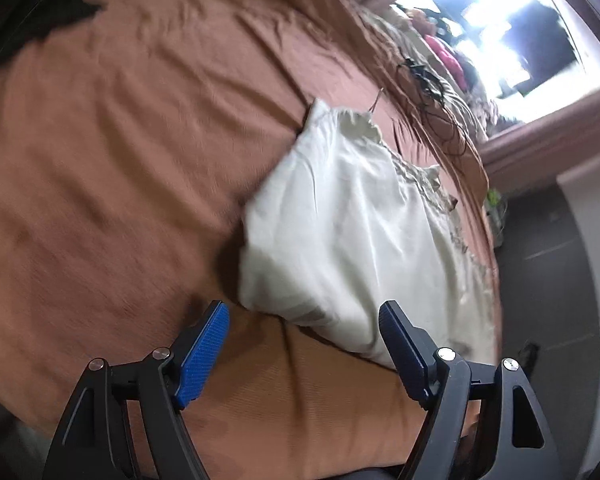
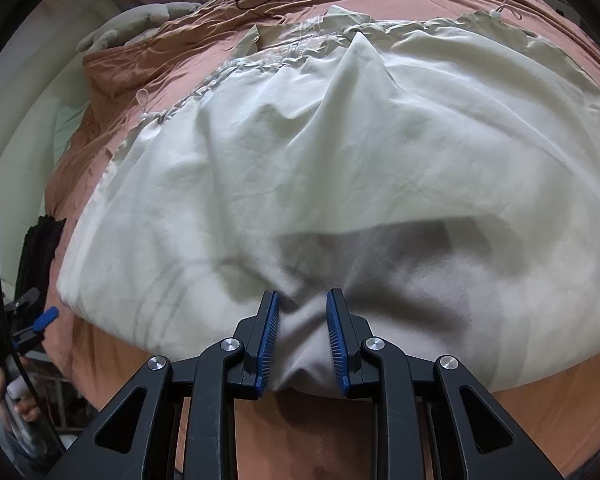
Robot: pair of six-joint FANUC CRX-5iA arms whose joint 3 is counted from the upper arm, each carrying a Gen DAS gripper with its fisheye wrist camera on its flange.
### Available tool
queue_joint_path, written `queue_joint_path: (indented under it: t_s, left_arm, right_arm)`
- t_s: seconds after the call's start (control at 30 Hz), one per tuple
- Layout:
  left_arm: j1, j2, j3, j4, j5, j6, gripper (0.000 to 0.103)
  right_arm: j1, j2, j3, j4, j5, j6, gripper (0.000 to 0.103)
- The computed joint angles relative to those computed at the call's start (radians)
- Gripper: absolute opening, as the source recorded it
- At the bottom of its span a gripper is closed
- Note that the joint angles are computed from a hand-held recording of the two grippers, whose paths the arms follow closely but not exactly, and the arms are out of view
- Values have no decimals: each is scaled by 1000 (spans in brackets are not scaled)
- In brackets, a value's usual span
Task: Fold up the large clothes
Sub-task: 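Fold the held edge over the shirt with both grippers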
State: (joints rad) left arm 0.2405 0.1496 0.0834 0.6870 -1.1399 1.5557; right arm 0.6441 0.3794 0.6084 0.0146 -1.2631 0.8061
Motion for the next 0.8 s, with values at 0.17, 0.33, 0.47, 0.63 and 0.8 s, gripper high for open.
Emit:
queue_joint_path:
  t_s: [0.17, 0.33, 0.47, 0.63, 0.8]
  left_arm:
    - [-25, 9, -84, 133, 39, 18, 78]
    - [-40, 27, -109, 159, 103, 60, 62]
    - [-41, 24, -89, 69, 149, 121, 33]
    - [-54, -20, -86, -22, 210, 102, 19]
    - [-89, -16, -8, -194, 194, 120, 23]
  right_arm:
    - [3, -2, -5, 3, 4, 7, 24]
    - [0, -2, -5, 0, 4, 12, 24]
    - [-2, -4, -7, -3, 8, 14, 24]
    - [1, -6, -15, 1, 15, 25, 24]
    - [6, -1, -12, 14, 5, 21, 24]
